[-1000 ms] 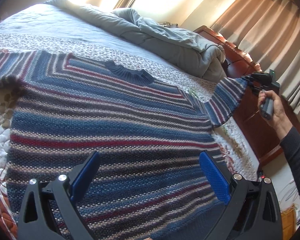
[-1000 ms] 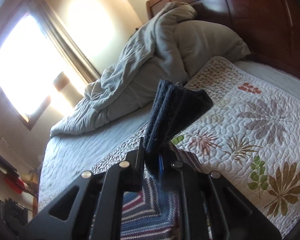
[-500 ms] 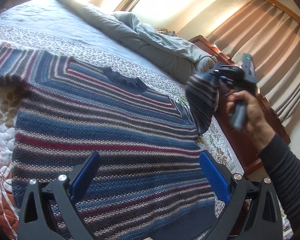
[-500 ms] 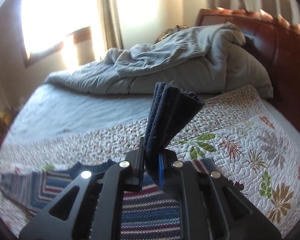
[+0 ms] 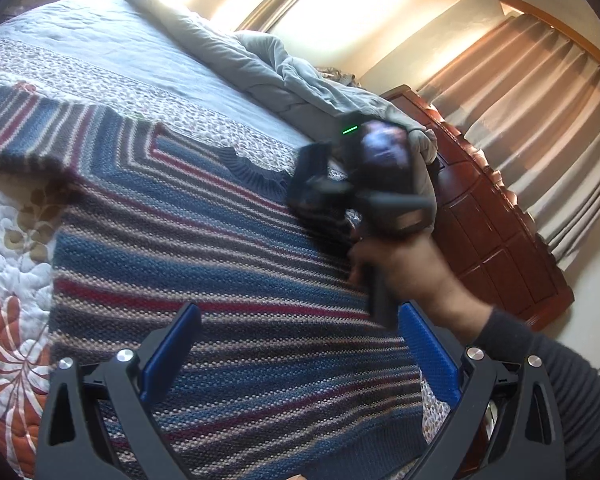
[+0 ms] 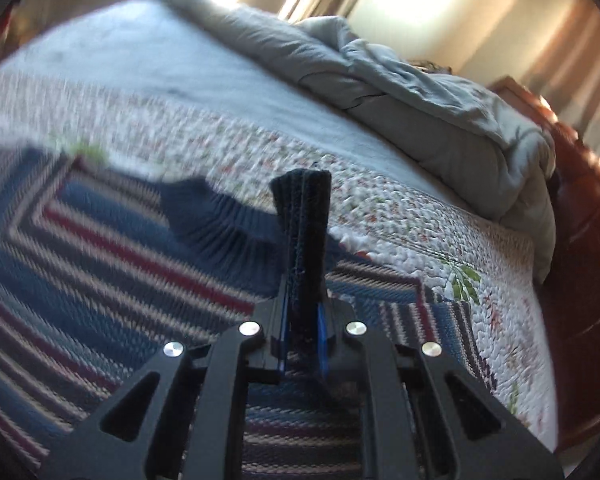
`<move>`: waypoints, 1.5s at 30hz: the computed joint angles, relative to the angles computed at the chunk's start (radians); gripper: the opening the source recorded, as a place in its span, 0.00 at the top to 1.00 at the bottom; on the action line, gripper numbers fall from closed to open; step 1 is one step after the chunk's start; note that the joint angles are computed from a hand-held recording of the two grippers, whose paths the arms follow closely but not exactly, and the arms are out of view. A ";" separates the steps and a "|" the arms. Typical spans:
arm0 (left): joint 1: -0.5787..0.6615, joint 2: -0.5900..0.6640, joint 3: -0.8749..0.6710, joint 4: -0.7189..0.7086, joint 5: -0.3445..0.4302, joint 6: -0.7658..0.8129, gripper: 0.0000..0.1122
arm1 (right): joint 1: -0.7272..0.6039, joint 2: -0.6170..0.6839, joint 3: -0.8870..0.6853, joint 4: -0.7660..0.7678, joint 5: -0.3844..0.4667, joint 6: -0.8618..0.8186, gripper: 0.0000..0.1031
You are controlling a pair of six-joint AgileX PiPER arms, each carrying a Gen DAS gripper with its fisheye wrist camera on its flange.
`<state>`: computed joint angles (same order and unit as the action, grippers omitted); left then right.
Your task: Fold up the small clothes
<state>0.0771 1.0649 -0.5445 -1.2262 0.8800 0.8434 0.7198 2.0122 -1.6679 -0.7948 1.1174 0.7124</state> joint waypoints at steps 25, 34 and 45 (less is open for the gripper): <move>-0.005 0.256 -0.083 -0.135 0.002 0.003 0.11 | 0.012 -0.788 0.906 0.218 -0.536 0.571 0.10; -0.301 0.862 -0.717 0.057 -0.103 -0.439 0.12 | -0.119 -0.825 0.971 0.309 -0.599 0.464 0.10; -0.432 1.013 -0.988 0.483 -0.184 -0.785 0.12 | -0.090 -0.879 0.972 0.360 -0.631 0.406 0.10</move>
